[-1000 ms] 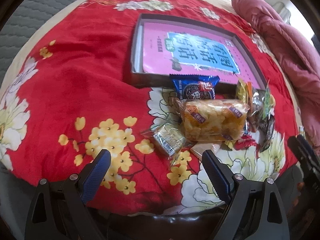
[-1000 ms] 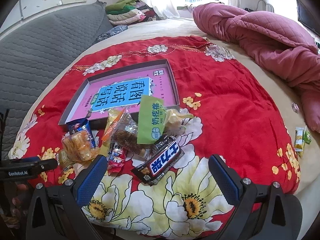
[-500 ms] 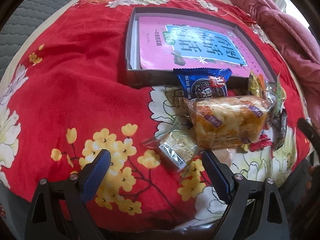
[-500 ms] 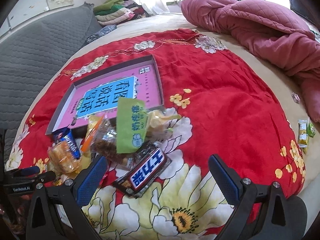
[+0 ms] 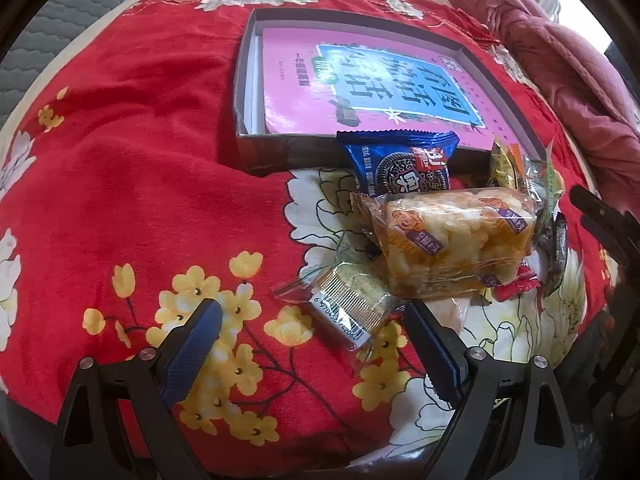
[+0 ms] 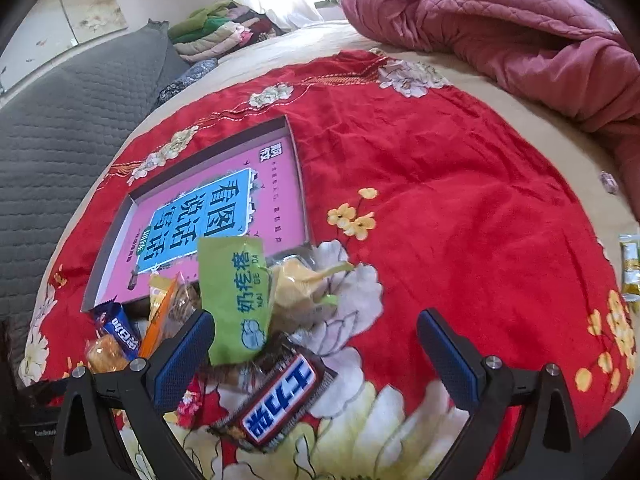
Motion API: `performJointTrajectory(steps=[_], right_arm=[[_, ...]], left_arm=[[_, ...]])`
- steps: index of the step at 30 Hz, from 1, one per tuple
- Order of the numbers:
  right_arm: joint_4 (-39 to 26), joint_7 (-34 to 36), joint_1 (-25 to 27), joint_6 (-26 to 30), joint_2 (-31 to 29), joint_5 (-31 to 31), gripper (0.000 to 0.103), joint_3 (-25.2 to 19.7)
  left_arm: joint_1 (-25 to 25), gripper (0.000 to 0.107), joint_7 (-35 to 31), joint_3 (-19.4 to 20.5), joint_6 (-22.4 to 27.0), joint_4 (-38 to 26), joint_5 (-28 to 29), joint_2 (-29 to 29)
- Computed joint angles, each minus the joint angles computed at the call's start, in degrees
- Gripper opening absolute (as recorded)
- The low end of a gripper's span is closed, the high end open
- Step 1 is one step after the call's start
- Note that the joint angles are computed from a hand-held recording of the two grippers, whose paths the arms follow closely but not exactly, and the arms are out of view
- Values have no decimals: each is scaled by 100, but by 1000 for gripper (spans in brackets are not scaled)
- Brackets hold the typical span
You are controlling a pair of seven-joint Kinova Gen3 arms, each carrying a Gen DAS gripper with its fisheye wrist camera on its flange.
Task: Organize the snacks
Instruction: 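Grasp the green-labelled snack bag with the right tool while the left tool grasps a small clear packet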
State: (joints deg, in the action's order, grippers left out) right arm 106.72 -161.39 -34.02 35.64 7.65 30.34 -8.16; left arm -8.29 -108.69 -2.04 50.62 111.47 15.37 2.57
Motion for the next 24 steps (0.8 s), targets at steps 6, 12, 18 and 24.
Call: performJointTrajectory(steps=[6,12,18,24], right_arm=[[-134,390,139,-296,198,-408,102,49],[-206,806,234,-475,375,-918,102,134],[-130,1063,291,-718,411,-1227,99,240],[-99,1355,357,-926,445,-1477,83,265]], left_arm=[[18,92,-176,24,-20,-3,58,26],[-3,91,-365,25,-77,-14,183,95],[-128,89,-728,0,-67,-5,424,158],[-236,80,-1006,-29,-45,55,657,142]])
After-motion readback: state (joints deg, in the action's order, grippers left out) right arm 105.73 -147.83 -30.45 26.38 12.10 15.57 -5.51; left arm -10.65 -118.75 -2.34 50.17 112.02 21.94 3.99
